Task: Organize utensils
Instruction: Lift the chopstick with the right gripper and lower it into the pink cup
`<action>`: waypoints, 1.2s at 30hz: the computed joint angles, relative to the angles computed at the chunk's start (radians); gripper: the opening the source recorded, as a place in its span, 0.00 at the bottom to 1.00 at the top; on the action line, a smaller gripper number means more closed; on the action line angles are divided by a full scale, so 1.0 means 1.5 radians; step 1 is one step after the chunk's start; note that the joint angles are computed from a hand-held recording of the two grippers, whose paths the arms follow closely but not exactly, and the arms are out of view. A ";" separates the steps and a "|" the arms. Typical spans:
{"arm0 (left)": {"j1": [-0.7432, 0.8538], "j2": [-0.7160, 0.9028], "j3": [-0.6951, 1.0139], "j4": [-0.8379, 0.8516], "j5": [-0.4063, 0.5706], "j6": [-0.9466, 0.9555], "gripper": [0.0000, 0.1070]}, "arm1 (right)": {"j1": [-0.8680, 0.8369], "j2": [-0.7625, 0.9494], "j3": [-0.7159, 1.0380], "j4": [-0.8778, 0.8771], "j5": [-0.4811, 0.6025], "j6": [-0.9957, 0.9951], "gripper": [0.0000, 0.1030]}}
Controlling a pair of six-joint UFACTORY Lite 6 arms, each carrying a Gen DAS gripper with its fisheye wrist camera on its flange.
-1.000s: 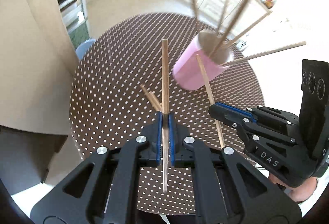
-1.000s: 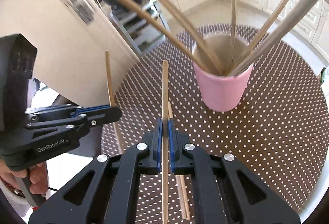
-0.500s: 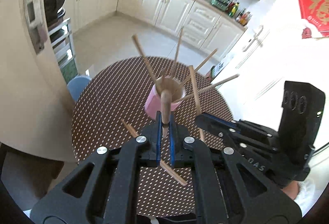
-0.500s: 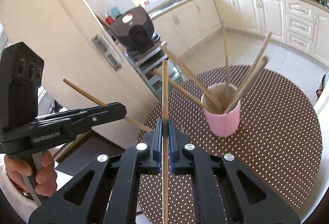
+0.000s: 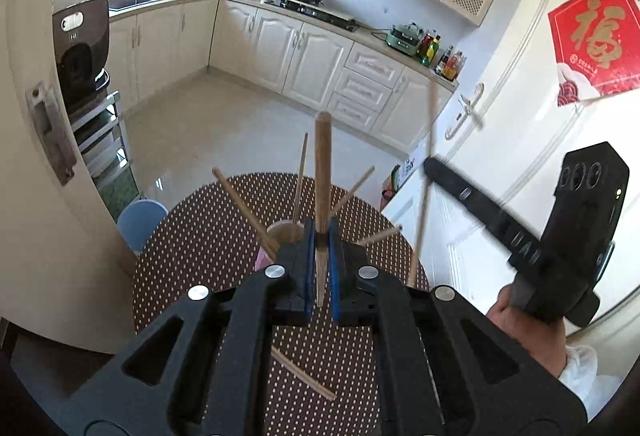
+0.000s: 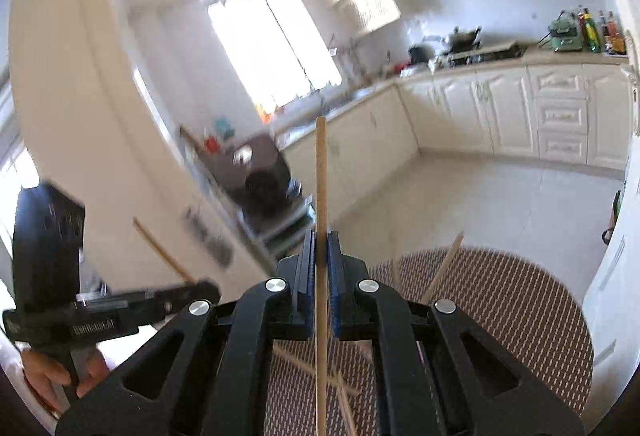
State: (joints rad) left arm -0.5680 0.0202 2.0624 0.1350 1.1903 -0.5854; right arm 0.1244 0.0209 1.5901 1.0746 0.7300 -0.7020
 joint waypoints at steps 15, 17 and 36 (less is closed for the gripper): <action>0.056 0.247 0.277 0.006 0.064 0.004 0.06 | -0.086 0.272 0.247 0.209 0.032 -0.137 0.05; 0.063 0.259 0.280 0.008 0.065 0.004 0.06 | -0.086 0.311 0.287 0.212 0.042 -0.134 0.05; 0.055 0.173 0.025 0.015 -0.048 -0.007 0.06 | -0.048 0.284 0.069 0.366 0.066 -0.477 0.05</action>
